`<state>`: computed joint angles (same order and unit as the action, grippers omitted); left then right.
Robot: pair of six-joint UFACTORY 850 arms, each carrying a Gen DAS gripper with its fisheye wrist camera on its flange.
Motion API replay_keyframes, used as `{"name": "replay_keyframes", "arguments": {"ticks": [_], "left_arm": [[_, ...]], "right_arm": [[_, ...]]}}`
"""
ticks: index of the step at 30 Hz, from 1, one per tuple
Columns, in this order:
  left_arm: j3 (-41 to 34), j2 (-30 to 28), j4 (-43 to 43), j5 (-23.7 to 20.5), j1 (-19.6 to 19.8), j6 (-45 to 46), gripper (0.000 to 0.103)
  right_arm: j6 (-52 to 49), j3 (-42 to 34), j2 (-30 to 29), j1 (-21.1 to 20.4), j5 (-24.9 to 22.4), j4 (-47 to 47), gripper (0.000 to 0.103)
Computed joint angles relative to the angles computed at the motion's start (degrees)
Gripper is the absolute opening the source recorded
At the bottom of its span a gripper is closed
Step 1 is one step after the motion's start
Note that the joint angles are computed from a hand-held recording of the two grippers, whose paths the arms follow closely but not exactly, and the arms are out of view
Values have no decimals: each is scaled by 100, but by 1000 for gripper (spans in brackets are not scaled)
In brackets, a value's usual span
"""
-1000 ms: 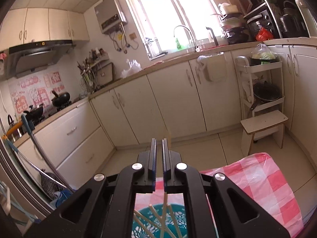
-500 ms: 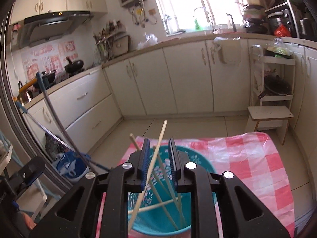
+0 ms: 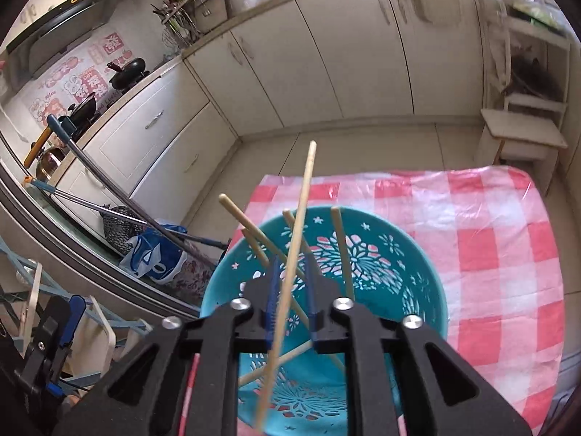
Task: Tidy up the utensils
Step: 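Lift the held chopstick over the teal cup and release it with the right gripper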
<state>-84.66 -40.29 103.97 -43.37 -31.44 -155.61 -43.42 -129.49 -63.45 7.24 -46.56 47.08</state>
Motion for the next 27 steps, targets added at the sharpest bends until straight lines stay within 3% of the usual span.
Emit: {"name": "replay_keyframes", "arguments": {"ticks": [2, 5, 9, 11, 17, 20, 22, 24, 27], "left_arm": [[-6, -5, -13, 2, -1, -3, 78], [-5, -10, -12, 18, 0, -34, 78], [-48, -45, -34, 30, -15, 19, 79], [-76, -62, -52, 48, -16, 74, 79], [-75, -51, -45, 80, -13, 65, 79], [-43, -30, 1, 95, -1, 22, 79], [-56, -37, -8, 121, 4, 42, 79], [-59, -40, -12, 124, 4, 49, 79], [-58, -41, -5, 118, 3, 43, 79]], "right_arm": [[-30, -70, -56, -26, -57, 67, 6], [-454, 322, 145, -49, 233, 448, 6], [-2377, 1340, 657, -81, 885, 2281, 6], [-2833, 1511, 710, -42, 1112, 2705, 6], [-2284, 1507, 639, 182, 1881, 1544, 6], [-2112, 1548, 676, 220, 1888, 1117, 7], [-2140, 1648, 737, 246, 1955, 980, 12], [-2257, 1803, 833, 242, 1986, 1043, 24], [-2672, 2027, 987, 220, 2056, 1395, 29]]}}
